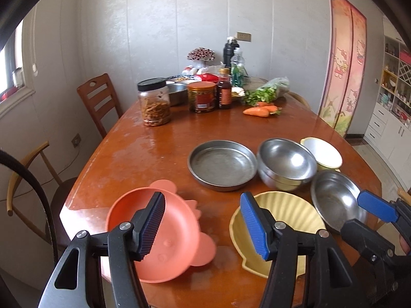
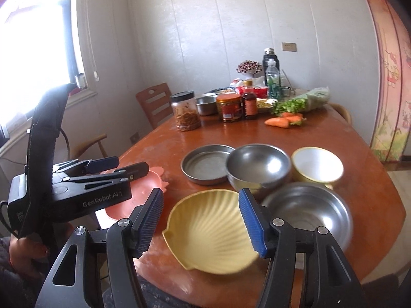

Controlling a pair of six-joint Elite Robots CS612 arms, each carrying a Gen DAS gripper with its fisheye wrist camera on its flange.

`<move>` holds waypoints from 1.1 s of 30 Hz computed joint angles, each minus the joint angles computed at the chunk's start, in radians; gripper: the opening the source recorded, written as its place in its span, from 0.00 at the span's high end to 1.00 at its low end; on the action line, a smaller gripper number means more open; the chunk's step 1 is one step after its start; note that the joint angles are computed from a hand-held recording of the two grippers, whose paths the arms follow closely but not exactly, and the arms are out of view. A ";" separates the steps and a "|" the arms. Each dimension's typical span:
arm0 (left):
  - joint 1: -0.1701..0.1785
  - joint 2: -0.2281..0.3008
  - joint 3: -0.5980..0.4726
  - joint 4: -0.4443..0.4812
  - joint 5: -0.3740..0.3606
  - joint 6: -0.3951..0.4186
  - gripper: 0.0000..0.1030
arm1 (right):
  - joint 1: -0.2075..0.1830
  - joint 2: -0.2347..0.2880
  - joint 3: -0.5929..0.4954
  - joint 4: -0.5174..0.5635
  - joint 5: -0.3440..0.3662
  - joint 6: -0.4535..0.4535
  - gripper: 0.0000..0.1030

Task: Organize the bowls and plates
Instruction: 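Lift the orange plate with the left tool and set it at the table edge, then release the orange plate and grasp the yellow shell plate rim with the left tool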

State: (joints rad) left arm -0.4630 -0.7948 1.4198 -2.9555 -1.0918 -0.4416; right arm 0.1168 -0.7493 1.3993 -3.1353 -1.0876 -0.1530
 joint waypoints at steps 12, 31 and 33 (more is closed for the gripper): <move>-0.002 0.044 -0.060 0.114 -0.066 0.008 0.41 | -0.028 -0.039 0.092 0.085 -0.022 -0.044 0.39; 0.014 0.084 -0.103 0.138 -0.142 0.042 0.41 | -0.019 0.010 0.030 0.205 -0.040 0.021 0.39; 0.016 0.093 -0.115 0.145 -0.149 0.043 0.41 | -0.018 0.015 0.024 0.208 -0.043 0.023 0.39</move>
